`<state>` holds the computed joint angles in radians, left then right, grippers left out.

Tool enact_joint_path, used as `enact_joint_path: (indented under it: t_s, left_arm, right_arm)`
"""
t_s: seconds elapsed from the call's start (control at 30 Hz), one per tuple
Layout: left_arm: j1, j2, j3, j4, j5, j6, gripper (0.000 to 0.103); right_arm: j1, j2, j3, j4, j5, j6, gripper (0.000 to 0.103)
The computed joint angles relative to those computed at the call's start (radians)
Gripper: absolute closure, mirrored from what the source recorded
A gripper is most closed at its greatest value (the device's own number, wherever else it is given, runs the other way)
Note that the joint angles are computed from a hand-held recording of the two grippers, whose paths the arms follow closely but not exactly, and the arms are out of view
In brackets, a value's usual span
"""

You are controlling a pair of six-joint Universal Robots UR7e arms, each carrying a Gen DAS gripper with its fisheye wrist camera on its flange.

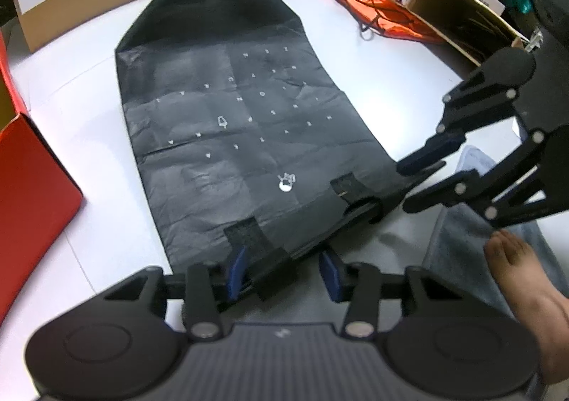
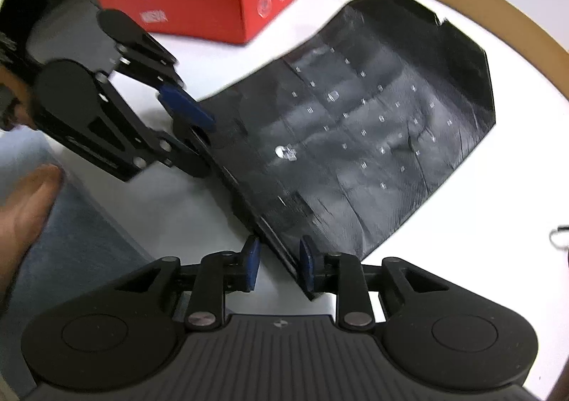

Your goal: Fold shopping bag

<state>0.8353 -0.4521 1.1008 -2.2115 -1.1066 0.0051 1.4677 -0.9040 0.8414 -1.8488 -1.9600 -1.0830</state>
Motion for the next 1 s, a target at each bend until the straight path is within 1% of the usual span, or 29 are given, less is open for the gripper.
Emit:
enact_joint_path:
  t_s: [0.03, 0.1, 0.17, 0.2, 0.27, 0.37, 0.4, 0.5, 0.57, 0.7, 0.8, 0.93, 1.0]
  left_arm:
    - [0.001, 0.005, -0.010, 0.004, -0.002, 0.001, 0.060]
    - [0.001, 0.010, -0.019, 0.008, -0.004, 0.004, 0.060]
    - [0.002, 0.011, -0.021, 0.009, -0.005, 0.005, 0.060]
    - [0.002, 0.011, -0.022, 0.010, -0.007, 0.003, 0.060]
    - [0.003, 0.012, -0.025, 0.010, -0.010, -0.003, 0.060]
    - [0.007, 0.003, -0.015, -0.005, -0.026, -0.027, 0.060]
    - [0.008, 0.001, -0.012, -0.017, -0.034, -0.033, 0.060]
    - [0.010, -0.001, -0.009, -0.046, -0.049, -0.038, 0.060]
    - [0.011, -0.004, -0.003, -0.062, -0.056, -0.039, 0.060]
    - [0.011, -0.014, 0.017, -0.090, -0.056, -0.035, 0.061]
    - [0.010, -0.019, 0.032, -0.114, -0.055, -0.040, 0.063]
    - [0.010, -0.014, 0.040, -0.143, -0.043, -0.037, 0.071]
    - [0.008, -0.009, 0.036, -0.141, -0.033, -0.038, 0.072]
  right_arm:
    - [-0.001, 0.001, -0.004, 0.001, 0.008, 0.002, 0.066]
    - [-0.004, 0.003, -0.011, 0.004, 0.025, 0.006, 0.066]
    - [-0.006, 0.014, -0.025, 0.010, 0.026, 0.017, 0.067]
    - [-0.006, 0.008, -0.012, 0.003, 0.020, 0.016, 0.067]
    - [-0.007, 0.018, -0.013, -0.009, 0.005, 0.023, 0.072]
    - [-0.014, 0.035, -0.046, 0.024, 0.019, 0.064, 0.076]
    - [-0.020, 0.049, -0.080, 0.051, 0.036, 0.099, 0.076]
    - [-0.031, 0.056, -0.100, 0.059, 0.055, 0.148, 0.077]
    - [-0.040, 0.082, -0.162, 0.124, 0.068, 0.204, 0.078]
    - [-0.051, 0.121, -0.248, 0.214, 0.086, 0.294, 0.078]
    - [-0.056, 0.155, -0.319, 0.277, 0.091, 0.334, 0.078]
    - [-0.061, 0.218, -0.441, 0.377, 0.093, 0.402, 0.078]
    - [-0.060, 0.229, -0.463, 0.402, 0.089, 0.429, 0.079]
